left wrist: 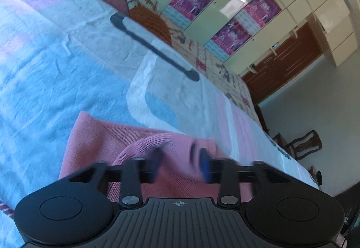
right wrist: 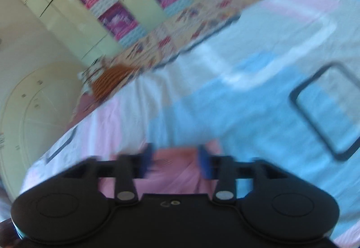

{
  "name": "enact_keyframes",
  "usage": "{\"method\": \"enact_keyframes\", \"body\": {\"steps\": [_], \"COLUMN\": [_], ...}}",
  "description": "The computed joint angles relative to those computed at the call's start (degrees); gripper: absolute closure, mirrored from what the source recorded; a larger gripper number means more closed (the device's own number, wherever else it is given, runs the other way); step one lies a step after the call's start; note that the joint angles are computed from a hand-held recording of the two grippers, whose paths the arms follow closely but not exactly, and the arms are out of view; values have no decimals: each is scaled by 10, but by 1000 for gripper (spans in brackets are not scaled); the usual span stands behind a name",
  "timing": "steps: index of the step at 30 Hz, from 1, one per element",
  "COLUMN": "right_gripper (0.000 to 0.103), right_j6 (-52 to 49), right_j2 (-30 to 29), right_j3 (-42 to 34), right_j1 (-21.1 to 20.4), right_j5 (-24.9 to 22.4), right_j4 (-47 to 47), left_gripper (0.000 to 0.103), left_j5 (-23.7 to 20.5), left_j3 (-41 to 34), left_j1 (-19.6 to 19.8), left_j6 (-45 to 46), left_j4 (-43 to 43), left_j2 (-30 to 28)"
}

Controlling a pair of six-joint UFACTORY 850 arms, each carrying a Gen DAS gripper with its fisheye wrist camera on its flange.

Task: Fold small clothes
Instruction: 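Lift the hem with both grippers and fold it up toward the collar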

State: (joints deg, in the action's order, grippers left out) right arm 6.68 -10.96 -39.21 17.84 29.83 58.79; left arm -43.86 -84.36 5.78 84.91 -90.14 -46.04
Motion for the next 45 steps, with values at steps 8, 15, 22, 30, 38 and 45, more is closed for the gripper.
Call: {"method": "enact_keyframes", "body": {"steps": [8, 15, 22, 30, 38, 45], "right_gripper": [62, 53, 93, 93, 92, 50], "right_j6": [-136, -372, -599, -523, -514, -577], "right_j2": [6, -45, -77, -93, -111, -119], "right_j3": [-9, -58, -92, -100, -105, -128], "right_j1": [0, 14, 56, 63, 52, 71], "right_j5": [-34, -52, 14, 78, 58, 119], "right_j4": [0, 154, 269, 235, 268, 335], "left_gripper": [10, 52, 96, 96, 95, 25], "left_j5": [53, 174, 97, 139, 176, 177], "left_j3": [-13, 13, 62, 33, 14, 37], "left_j1": [-12, -60, -42, -41, -56, -49], "left_j6": [165, 382, 563, 467, 468, 523], "left_j4": [29, 33, -188, -226, -202, -306], "left_j2": [6, 21, 38, 13, -5, 16]}}
